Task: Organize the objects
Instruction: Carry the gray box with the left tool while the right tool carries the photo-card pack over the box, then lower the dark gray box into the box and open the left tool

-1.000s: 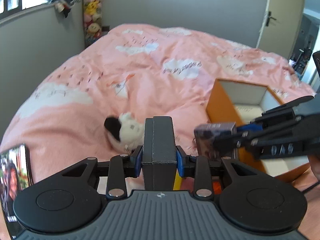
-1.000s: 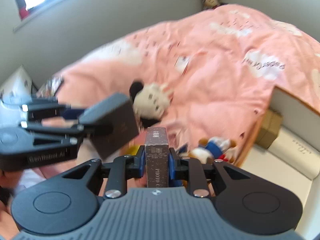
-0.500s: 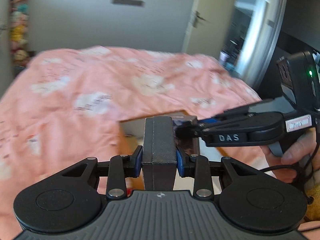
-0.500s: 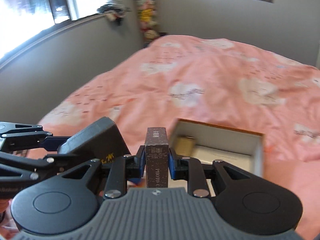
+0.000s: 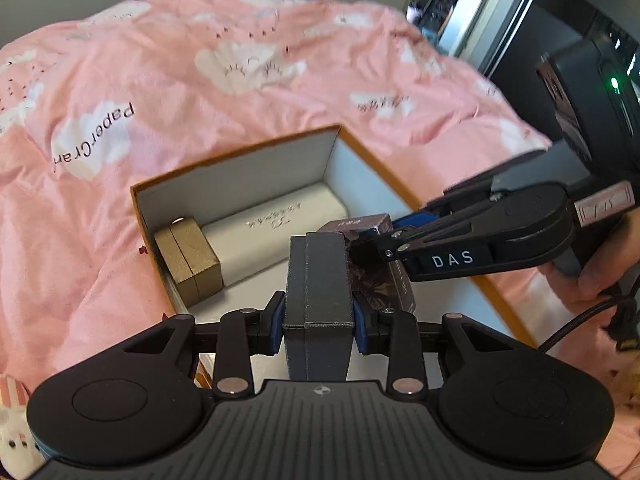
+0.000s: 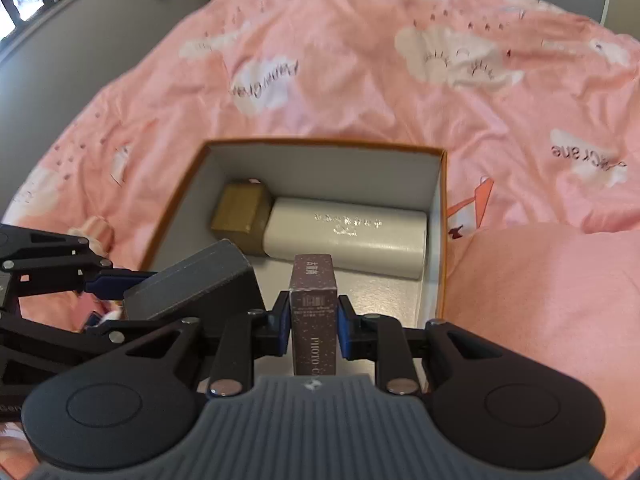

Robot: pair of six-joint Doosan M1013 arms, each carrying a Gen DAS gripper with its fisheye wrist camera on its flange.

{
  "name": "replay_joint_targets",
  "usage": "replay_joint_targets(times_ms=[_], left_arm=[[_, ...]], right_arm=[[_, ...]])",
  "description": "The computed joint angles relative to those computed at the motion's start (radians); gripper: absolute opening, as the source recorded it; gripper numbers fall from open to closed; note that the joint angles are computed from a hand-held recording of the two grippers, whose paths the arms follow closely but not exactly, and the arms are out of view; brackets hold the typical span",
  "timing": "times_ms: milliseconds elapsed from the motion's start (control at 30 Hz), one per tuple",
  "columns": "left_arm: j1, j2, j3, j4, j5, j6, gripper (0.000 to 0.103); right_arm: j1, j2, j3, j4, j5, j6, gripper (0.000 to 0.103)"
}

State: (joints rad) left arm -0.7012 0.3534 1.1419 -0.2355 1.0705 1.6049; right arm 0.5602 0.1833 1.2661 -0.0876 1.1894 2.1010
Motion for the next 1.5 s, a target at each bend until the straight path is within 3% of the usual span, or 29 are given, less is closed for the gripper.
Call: replay_joint_targets(times_ms=[233, 433, 633, 767, 933, 1133, 1300, 1400, 1500], left_arm=[[0.035, 0.059, -0.069, -0.044, 0.114, 0.014, 0.037], [0.041, 0.106, -0.129, -0.062, 0.196, 0.029, 0.037], [-0.012, 0.155, -0.216, 0.118, 0.3, 0.03, 0.037], [-0.029, 0.178, -0.251, 0.107, 0.358, 0.11, 0.038], [-0.029, 0.188, -0.263, 0.086, 0.355, 0.147, 0.038], [-0.037, 0.212, -0.312, 0.1, 0.444, 0.218, 0.038], [-0.01, 0.223, -0.325, -0.018, 0.506, 0.211, 0.038], [-0.01, 0.217, -0.311, -0.011, 0.484, 0.216, 0.038], [-0.028, 0.204, -0.293, 0.078, 0.452, 0.242, 0.049]], right_arm=[[-0.019, 0.059, -0.047, 0.037, 0.062, -0.061, 0.024], [-0.037, 0.07, -0.049, 0.075, 0.066, -0.073, 0.024], [-0.046, 0.07, -0.046, 0.093, 0.076, -0.07, 0.024], [-0.043, 0.062, -0.042, 0.075, 0.069, -0.067, 0.024], [-0.041, 0.051, -0.035, 0.058, 0.065, -0.076, 0.024], [-0.035, 0.048, -0.028, 0.042, 0.054, -0.076, 0.024], [-0.035, 0.04, -0.019, 0.043, 0.043, -0.079, 0.024], [-0.035, 0.04, -0.017, 0.041, 0.044, -0.075, 0.024], [-0.033, 0.038, -0.014, 0.035, 0.043, -0.076, 0.024]])
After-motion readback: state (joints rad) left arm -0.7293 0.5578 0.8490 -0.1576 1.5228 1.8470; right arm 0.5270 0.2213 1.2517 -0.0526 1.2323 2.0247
